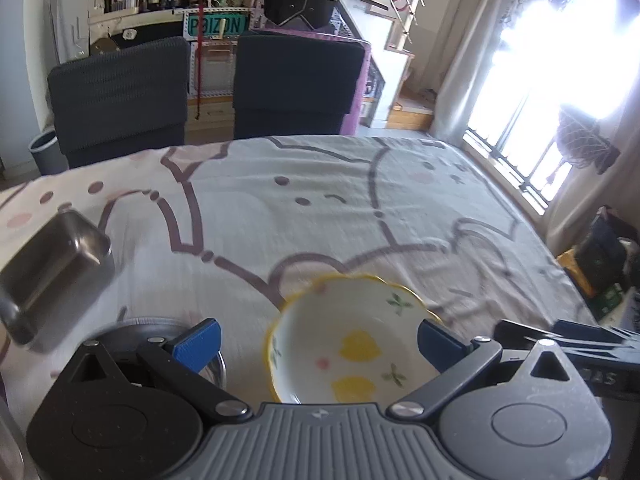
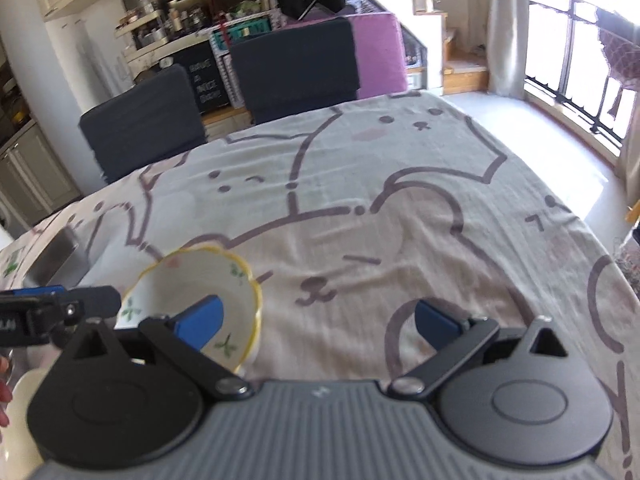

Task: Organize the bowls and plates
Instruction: 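Move both tools to the yellow-rimmed lemon-print bowl, then close both tools on the lemon bowl rim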

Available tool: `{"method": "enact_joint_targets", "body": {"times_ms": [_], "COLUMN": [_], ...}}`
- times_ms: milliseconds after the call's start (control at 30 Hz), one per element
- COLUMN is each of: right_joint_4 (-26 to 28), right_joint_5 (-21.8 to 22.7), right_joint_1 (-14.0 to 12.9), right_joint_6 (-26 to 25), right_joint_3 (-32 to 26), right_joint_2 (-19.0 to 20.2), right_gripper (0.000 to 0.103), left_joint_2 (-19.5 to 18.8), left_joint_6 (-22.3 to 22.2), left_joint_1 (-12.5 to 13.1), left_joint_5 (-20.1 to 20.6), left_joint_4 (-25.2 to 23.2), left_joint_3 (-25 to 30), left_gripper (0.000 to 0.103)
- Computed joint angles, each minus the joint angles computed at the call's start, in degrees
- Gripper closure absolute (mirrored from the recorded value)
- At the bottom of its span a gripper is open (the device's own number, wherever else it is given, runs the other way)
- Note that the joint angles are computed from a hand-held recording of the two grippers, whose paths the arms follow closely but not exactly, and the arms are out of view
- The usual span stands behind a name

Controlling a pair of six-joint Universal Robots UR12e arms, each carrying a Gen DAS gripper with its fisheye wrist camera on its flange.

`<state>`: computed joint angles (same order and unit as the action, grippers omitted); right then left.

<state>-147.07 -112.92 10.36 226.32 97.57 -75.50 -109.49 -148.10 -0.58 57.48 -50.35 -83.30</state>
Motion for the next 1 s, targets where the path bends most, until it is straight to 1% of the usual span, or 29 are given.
{"method": "enact_joint_targets", "body": {"times_ms": [67,133,200,267,333,367,400,433,467,500,533,567,600,633,667,733,767,800,833,900,1000], "right_joint_4": [-0.45,-1.01,-1.35,-2.82,-2.64,-2.61,-2.92,-3.31,-2.84,-1.65,-1.02,-1.1,-1.25,-1.0,-0.66,-0.5,-0.38,0.54,0.65,0.91,2.57], "right_joint_5": [0.05,-0.32,-0.11,2.41,5.48,5.91,6.24,7.02,7.58,7.83,8.49,9.68,11.01,11.79,12.52,14.09,14.76,14.86,14.94,14.93,15.26], "right_joint_1": [-0.33,-0.45,-0.63,-1.22,-1.94,-2.03,-2.15,-2.34,-2.43,-2.37,-2.47,-2.65,-2.88,-2.97,-3.05,-3.3,-3.37,-3.34,-3.28,-3.09,-2.86], "right_joint_6": [0.96,1.08,-0.43,-3.73,-5.29,-4.94,-4.61,-4.82,-5.17,-5.17,-5.2,-5.49,-5.72,-5.43,-5.13,-4.68,-4.45,-4.56,-5.03,-5.62,-6.75], "right_joint_3": [-0.13,-0.2,-0.28,0.03,-0.18,-0.35,-0.46,-0.53,-0.83,-1.31,-1.54,-1.53,-1.5,-1.64,-1.81,-1.85,-1.87,-2.24,-2.4,-2.9,-3.8], "right_joint_2": [0.41,0.79,1.02,1.02,1.01,1.07,1.16,1.22,1.34,1.47,1.56,1.63,1.7,1.8,1.93,2.08,2.15,2.34,2.5,3.02,3.67], "right_gripper": [0.0,0.0,0.0,0.0,0.001,0.007,0.018,0.027,0.044,0.052,0.054,0.057,0.061,0.062,0.066,0.072,0.078,0.083,0.084,0.091,0.092], "left_joint_2": [-0.94,-1.82,-2.49,-2.98,-3.66,-4.06,-4.3,-4.5,-4.71,-4.78,-4.85,-4.95,-5.13,-5.26,-5.42,-5.58,-5.59,-5.64,-5.72,-5.72,-5.45], "left_joint_6": [0.36,1.54,1.72,2.97,3.34,2.81,2.25,1.81,1.62,1.56,1.67,2.02,2.31,2.47,2.62,3.23,3.75,4.3,4.86,6.24,8.96], "left_joint_1": [-0.37,-0.33,-0.36,-0.44,-0.31,-0.16,-0.08,-0.04,-0.05,-0.11,-0.18,-0.23,-0.23,-0.19,-0.19,-0.28,-0.28,-0.23,-0.22,-0.19,-0.16], "left_joint_5": [0.59,-0.55,-0.94,-0.82,-1.59,-2.19,-2.42,-2.32,-1.82,-1.14,-0.32,0.49,0.91,1.1,1.48,2.69,2.98,3.1,3.28,3.68,4.26], "left_joint_4": [-0.13,-1.78,-2.71,-4.08,-7.34,-9.09,-9.99,-10.73,-11.43,-11.55,-11.71,-12.28,-13.02,-13.73,-14.39,-15.15,-15.27,-15.66,-16.39,-17.04,-17.84], "left_joint_3": [0.96,1.97,2.65,3.4,4.8,5.59,6.05,6.42,6.81,6.88,6.95,7.11,7.39,7.54,7.8,8.06,8.04,8.16,8.38,8.46,8.22], "left_gripper": [0.0,0.0,0.0,0.0,0.002,0.003,0.01,0.018,0.021,0.027,0.031,0.034,0.04,0.045,0.047,0.057,0.06,0.066,0.071,0.074,0.074]}}
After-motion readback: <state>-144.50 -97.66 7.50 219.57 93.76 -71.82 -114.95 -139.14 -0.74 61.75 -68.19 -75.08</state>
